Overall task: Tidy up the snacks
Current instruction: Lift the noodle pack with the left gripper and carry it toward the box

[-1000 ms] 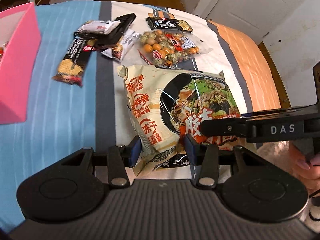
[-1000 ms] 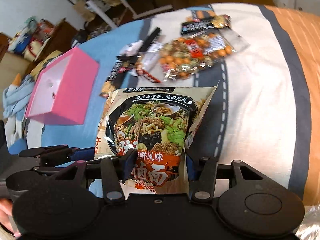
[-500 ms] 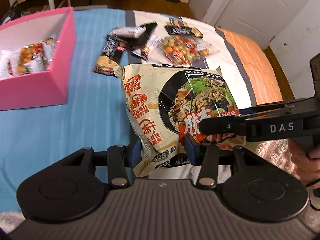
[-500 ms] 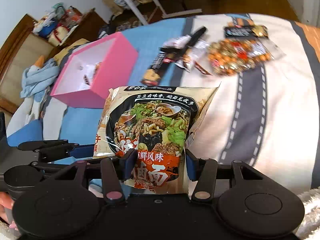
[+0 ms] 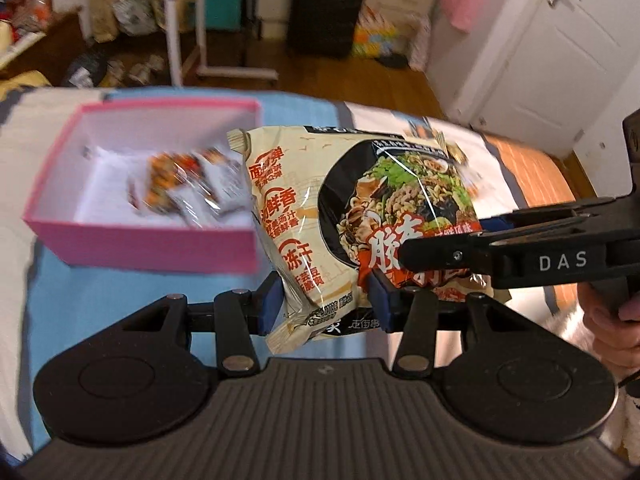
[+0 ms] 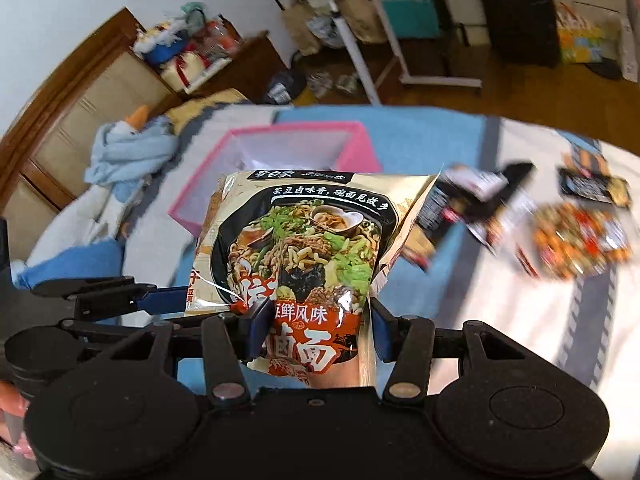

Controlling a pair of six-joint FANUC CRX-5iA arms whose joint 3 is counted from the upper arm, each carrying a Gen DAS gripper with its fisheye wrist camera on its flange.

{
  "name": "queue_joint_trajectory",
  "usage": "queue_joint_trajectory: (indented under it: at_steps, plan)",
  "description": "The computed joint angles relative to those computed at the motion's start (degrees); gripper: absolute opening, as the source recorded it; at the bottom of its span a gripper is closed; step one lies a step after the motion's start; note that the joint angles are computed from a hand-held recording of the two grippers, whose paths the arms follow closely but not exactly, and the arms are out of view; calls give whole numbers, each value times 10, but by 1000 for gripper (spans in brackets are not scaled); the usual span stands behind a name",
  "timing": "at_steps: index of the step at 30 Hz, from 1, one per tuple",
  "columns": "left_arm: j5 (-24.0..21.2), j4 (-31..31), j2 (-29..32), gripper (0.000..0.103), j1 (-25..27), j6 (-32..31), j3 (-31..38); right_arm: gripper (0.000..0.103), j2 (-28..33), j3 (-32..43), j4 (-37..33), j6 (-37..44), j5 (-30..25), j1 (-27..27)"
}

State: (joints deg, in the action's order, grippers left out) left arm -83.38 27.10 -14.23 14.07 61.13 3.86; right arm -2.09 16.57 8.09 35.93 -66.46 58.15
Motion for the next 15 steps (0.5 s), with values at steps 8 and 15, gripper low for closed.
queue_joint_trajectory:
  at_steps: [8, 15]
  plan:
    - [36, 8, 49, 45, 56, -6, 38, 57, 117, 133, -26, 76, 13, -29]
    - [85, -2, 113, 45, 68, -14, 69, 57, 208, 222, -45, 108, 26, -54]
